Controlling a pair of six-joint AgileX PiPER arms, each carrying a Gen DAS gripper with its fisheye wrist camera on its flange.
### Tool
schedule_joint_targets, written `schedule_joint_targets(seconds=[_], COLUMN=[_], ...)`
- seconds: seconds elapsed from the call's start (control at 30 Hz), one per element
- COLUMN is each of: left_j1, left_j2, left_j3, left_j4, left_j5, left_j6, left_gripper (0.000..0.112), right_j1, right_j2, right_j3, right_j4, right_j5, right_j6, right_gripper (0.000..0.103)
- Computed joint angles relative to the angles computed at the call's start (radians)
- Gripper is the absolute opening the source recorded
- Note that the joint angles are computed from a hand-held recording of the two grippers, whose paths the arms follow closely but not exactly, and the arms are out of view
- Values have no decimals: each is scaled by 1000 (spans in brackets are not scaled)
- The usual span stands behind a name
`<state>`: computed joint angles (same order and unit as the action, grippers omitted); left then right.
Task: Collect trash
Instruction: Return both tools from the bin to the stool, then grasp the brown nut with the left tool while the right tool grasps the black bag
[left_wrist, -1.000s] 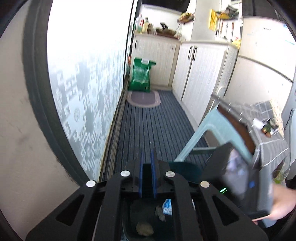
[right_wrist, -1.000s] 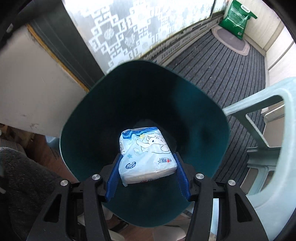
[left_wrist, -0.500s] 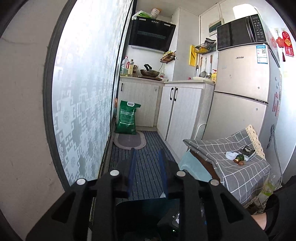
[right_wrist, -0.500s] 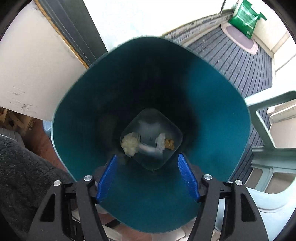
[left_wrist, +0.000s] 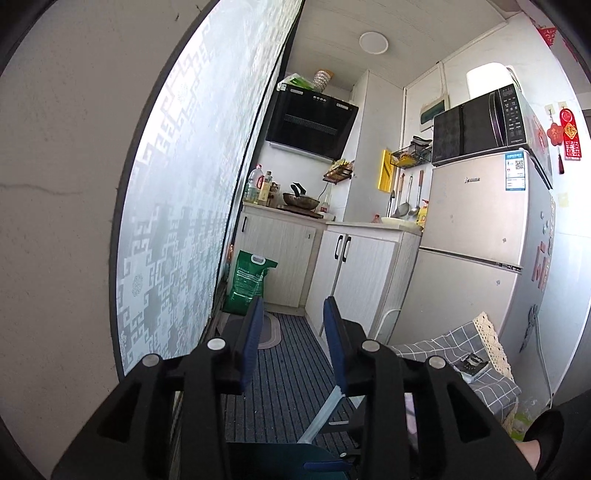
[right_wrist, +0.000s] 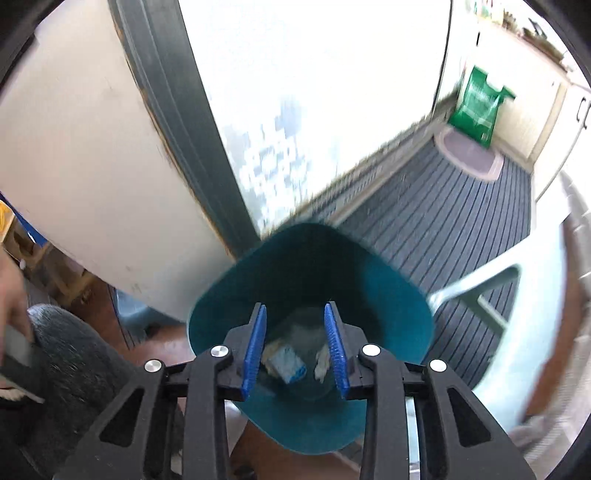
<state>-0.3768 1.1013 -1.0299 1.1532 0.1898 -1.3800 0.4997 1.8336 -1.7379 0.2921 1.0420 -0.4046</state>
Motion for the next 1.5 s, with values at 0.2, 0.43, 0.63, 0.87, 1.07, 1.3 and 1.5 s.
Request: schedule_joint_targets(seconds=[0.2,0.43,0.63,0.87,1.07,1.3,1.5], left_j1=[-4,-103,-169,-268,-345,-389,-426], left_j2=[30,122,247,439,603,771,889], left_j3=[-27,-106,-220,-409,-589,-806,-982], left_j4=[-11,-137,-576,-819,-909,-937,-896], left_j5=[-25,-11,5,137,275,458,599], left_j6=[-26,115,532,771,891,897,874], left_gripper=[37,47,50,50,47,44,43], right_j1=[-67,-237,-460,-702,-820,-915,-961], right_j2=[-106,-172,-206,-202,-192,-190,-185], right_j3=[6,-28,-59,-61,-34,2,24], right_j4=[19,48,106,221,282,322,335], right_j5=[-45,-49,-33,-27,6,50,64], right_j6=[-43,-77,-136,-260,-345,-434,-479], right_gripper=[28,28,34,49,55,60,67])
